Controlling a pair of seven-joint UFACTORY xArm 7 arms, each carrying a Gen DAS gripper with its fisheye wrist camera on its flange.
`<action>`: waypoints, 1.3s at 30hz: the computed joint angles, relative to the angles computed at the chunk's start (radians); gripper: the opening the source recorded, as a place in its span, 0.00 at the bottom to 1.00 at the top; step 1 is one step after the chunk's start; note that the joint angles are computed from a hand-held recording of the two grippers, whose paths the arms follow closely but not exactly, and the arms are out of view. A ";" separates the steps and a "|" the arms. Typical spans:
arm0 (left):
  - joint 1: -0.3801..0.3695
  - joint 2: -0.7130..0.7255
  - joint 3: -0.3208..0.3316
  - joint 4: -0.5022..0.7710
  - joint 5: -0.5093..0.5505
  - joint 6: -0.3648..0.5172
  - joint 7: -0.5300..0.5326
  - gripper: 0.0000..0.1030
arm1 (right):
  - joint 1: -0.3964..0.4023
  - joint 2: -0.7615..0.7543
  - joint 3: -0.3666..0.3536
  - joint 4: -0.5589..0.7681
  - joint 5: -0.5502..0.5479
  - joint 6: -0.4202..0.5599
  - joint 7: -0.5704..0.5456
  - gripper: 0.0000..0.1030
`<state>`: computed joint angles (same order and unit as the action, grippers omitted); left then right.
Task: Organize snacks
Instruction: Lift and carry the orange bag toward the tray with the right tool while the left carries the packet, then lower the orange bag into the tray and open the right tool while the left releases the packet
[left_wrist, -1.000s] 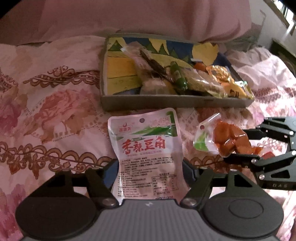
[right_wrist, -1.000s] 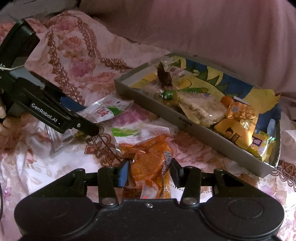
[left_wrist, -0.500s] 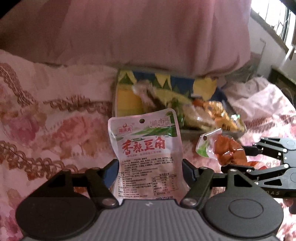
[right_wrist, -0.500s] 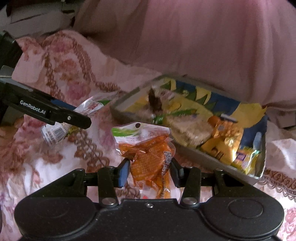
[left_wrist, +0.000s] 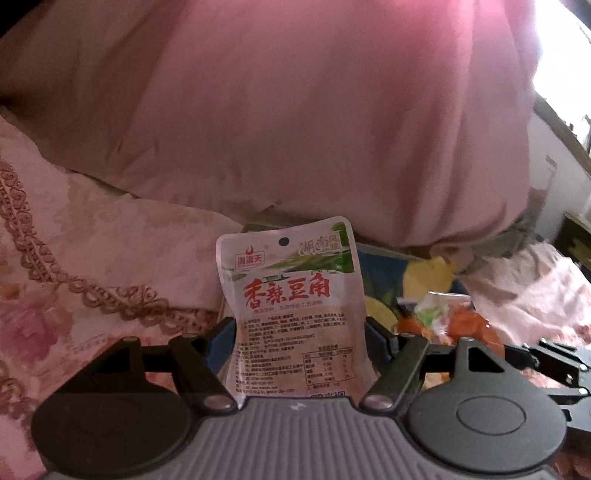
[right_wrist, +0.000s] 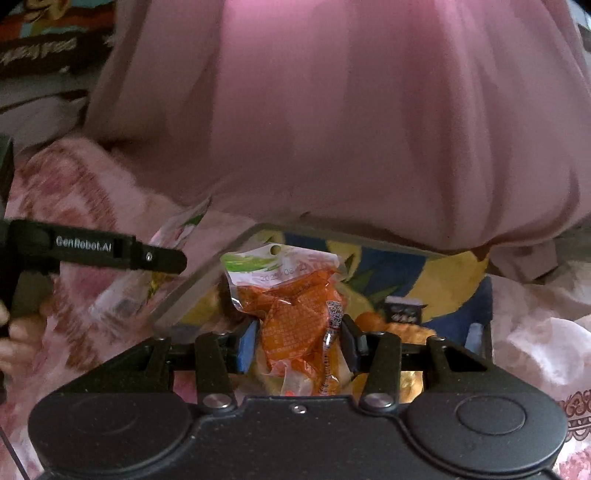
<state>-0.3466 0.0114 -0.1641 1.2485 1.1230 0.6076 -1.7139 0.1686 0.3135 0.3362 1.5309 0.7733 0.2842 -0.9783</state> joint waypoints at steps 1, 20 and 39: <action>0.003 0.017 0.003 0.015 0.012 -0.003 -0.014 0.74 | 0.009 0.021 -0.009 0.024 -0.011 -0.008 0.024 0.47; -0.040 0.170 0.109 0.134 -0.001 0.008 0.012 0.75 | 0.050 0.229 -0.040 0.221 -0.401 -0.016 0.425 0.47; -0.076 0.251 0.143 0.208 -0.024 0.026 0.120 0.78 | 0.082 0.288 -0.063 0.298 -0.507 0.014 0.503 0.48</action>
